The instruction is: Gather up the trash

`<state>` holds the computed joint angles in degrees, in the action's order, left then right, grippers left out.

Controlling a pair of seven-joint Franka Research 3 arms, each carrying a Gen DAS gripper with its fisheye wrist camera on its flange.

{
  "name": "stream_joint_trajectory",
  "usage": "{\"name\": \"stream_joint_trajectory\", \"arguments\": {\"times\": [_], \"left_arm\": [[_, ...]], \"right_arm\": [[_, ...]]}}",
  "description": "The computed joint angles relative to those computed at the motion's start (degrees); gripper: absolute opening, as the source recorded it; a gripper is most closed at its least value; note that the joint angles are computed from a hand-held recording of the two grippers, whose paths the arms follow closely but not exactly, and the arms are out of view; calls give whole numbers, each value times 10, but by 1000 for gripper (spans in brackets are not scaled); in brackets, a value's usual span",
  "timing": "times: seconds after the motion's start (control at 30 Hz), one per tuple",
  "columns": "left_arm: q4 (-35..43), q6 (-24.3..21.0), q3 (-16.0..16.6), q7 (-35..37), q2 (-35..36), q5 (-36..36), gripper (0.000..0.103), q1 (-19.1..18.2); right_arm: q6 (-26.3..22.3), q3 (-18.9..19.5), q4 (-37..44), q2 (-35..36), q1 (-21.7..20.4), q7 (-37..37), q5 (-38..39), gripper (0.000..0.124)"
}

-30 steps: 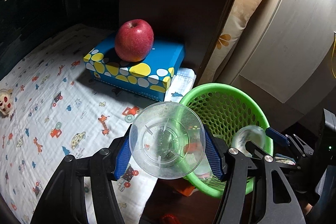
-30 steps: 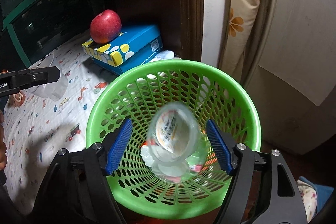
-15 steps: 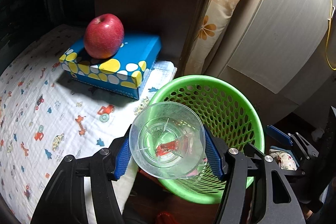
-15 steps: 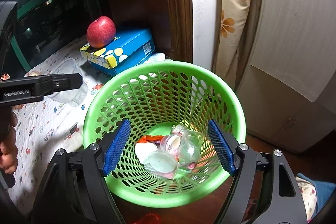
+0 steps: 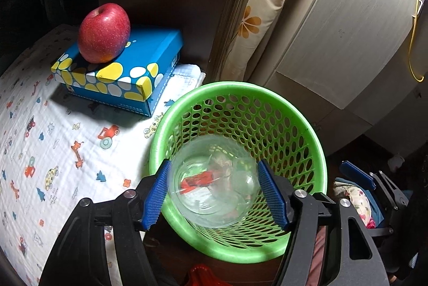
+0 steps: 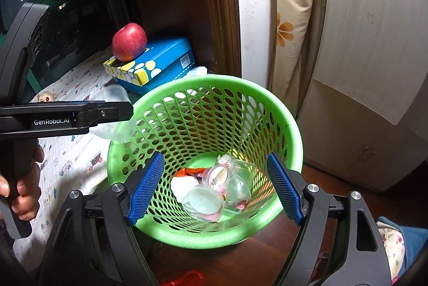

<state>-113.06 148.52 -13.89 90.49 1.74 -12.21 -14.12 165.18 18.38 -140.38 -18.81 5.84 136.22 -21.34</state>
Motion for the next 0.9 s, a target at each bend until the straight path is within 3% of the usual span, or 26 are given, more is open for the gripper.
{"name": "stream_joint_trajectory", "arguments": {"times": [0.07, 0.47, 0.53, 0.63, 0.9], "left_arm": [[-4, 5, -1, 4, -2, -4, 72, 0], [-59, 25, 19, 4, -56, 1, 73, 5], [-76, 36, 24, -11, -73, 15, 81, 8], [-103, 50, 37, -12, -100, 17, 81, 9], [-179, 78, 60, -68, -177, 89, 88, 30]], "right_arm": [[0, -1, -3, -2, 3, -1, 3, 79], [13, 5, -2, -2, 18, -9, 23, 79], [16, 7, 4, 4, 23, -12, 28, 79], [24, 12, 15, 13, 29, -12, 30, 79], [30, 18, 60, 49, 53, -9, 22, 81]]}}
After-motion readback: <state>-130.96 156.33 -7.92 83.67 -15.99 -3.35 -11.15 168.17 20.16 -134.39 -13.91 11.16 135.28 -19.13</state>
